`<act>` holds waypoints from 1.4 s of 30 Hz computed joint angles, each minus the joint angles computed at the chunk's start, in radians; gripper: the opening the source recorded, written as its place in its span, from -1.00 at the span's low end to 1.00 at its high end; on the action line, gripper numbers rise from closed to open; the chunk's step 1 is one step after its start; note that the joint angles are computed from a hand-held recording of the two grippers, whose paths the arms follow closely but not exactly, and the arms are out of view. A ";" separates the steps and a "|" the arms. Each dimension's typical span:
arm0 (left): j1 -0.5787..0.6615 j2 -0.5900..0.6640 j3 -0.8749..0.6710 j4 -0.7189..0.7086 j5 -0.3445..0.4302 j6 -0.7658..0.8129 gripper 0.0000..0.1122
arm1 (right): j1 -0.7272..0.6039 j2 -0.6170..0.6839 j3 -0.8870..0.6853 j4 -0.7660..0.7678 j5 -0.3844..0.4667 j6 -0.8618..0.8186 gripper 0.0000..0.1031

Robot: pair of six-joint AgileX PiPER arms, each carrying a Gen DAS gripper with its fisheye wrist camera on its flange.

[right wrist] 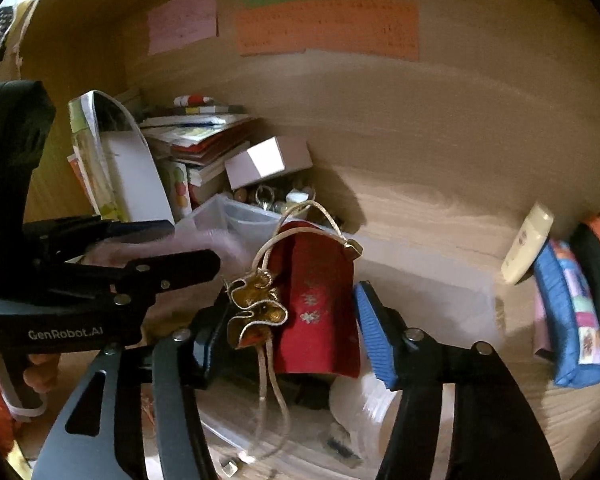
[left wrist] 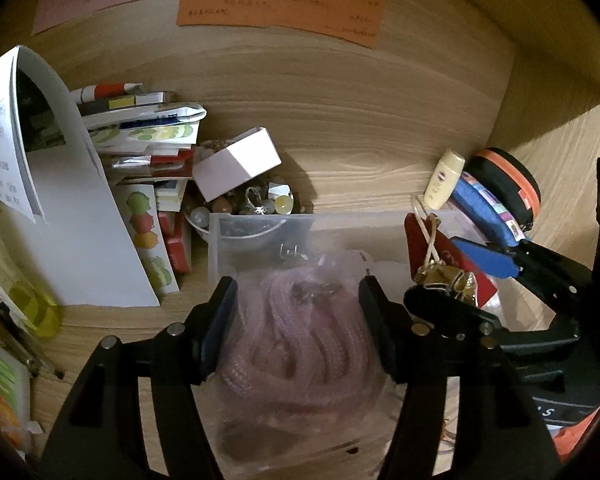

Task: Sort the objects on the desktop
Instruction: 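Carry the pink rope bag and red pouch into the clear box and release both, then withdraw both tools from the clear box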

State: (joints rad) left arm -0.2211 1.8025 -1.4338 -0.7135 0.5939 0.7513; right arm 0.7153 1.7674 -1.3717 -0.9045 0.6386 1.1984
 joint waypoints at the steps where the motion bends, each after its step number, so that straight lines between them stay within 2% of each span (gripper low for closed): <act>1: 0.004 -0.002 0.001 -0.007 0.004 0.006 0.09 | 0.005 -0.002 0.001 -0.015 0.006 0.009 0.16; 5: 0.014 -0.018 0.014 -0.044 0.010 0.033 0.14 | 0.016 -0.006 -0.002 -0.028 0.022 0.017 0.29; 7: 0.017 -0.028 0.021 -0.057 0.010 0.045 0.14 | 0.026 -0.005 -0.007 -0.042 0.042 0.024 0.42; 10: 0.017 -0.049 0.035 -0.074 0.009 0.060 0.17 | 0.044 -0.006 -0.013 -0.065 0.074 0.032 0.45; 12: 0.021 -0.065 0.043 -0.088 0.011 0.071 0.25 | 0.057 -0.009 -0.022 -0.068 0.099 0.023 0.47; 15: 0.035 -0.109 0.076 -0.136 0.003 0.121 0.31 | 0.076 -0.030 -0.016 -0.081 0.129 0.035 0.68; 17: 0.042 -0.137 0.094 -0.158 -0.003 0.142 0.35 | 0.092 -0.054 -0.001 -0.099 0.146 0.053 0.70; 21: 0.063 -0.194 0.140 -0.188 -0.015 0.175 0.58 | 0.125 -0.103 0.028 -0.117 0.192 0.070 0.74; 24: 0.073 -0.237 0.188 -0.193 -0.032 0.203 0.58 | 0.154 -0.141 0.066 -0.142 0.222 0.100 0.91; 33: 0.119 -0.306 0.305 -0.124 -0.056 0.190 0.64 | 0.256 -0.233 0.200 -0.211 0.356 0.198 0.93; 42: 0.122 -0.339 0.440 -0.033 -0.118 0.164 0.67 | 0.355 -0.287 0.330 -0.159 0.478 0.254 0.93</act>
State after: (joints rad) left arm -0.0992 1.4638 -0.9941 -0.7463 0.4759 0.9156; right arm 1.0701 1.4807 -1.0418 -1.0631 1.1164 1.4524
